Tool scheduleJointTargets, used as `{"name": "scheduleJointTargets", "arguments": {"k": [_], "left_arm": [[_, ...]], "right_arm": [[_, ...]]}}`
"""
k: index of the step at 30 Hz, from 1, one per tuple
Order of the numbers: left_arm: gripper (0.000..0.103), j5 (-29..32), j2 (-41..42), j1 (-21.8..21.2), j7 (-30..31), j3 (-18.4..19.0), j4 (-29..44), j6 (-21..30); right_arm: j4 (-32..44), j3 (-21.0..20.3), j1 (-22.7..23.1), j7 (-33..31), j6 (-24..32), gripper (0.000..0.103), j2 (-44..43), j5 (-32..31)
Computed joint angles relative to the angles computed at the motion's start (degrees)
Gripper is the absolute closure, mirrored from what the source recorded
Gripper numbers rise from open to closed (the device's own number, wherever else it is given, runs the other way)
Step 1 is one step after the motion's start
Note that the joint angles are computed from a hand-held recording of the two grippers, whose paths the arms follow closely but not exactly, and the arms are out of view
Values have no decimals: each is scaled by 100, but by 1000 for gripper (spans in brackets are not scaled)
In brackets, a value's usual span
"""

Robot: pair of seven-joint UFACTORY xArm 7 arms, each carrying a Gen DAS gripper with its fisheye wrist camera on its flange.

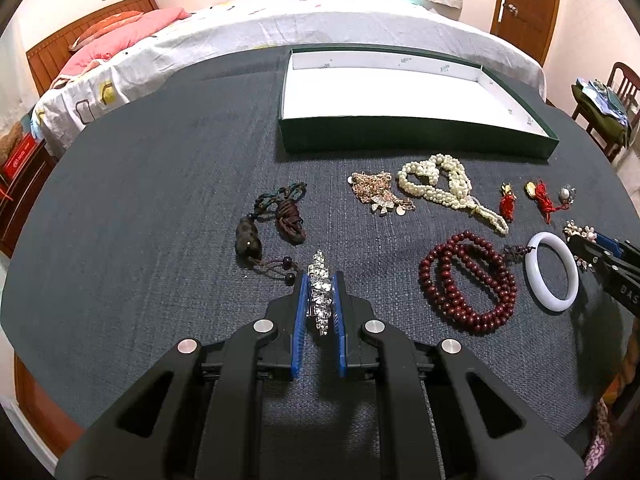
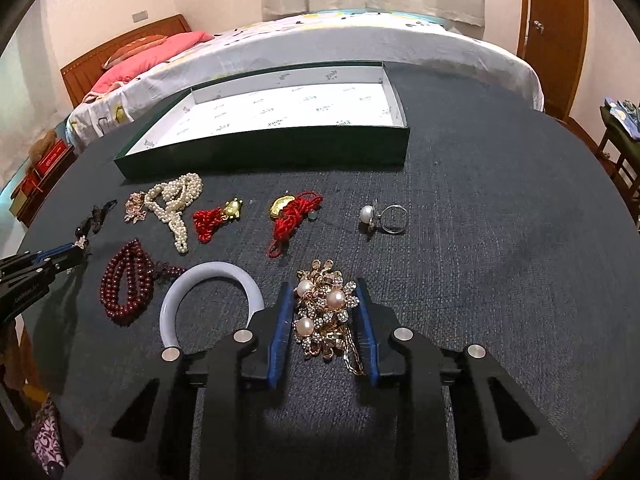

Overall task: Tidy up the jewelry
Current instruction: 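Grasp the gold pearl flower brooch with the right tool while the left tool holds the silver brooch, then carry both brooches into the white tray and open both tools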

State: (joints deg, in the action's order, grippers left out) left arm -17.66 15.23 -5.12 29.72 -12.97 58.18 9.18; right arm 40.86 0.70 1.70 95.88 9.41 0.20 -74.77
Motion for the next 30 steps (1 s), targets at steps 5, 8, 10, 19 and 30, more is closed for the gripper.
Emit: {"name": "scheduleJointTargets", "arguments": {"k": [5,8,10,19,30], "left_arm": [[91,-16,-22,11,-12,-7,-6,8],[91,-28,-47,12,0,-12,-24,-5],[90,-65,-75,29,33,-33,-38,-22],[91,-296,-156,76,249,-99,-64,-51],[90,-498,-248,88,434,-143,-111,-104]], "right_arm": [[-43,13,-27,186,45,72,-108,-158],[-91,37,-57,226,61,73,-200,-169],[-130,54,-90,244,32,79,-288,-199],[-196,173,-219,29,-20,92,-376,30],[-260,254,-269,216,73,92,-621,-137]]}}
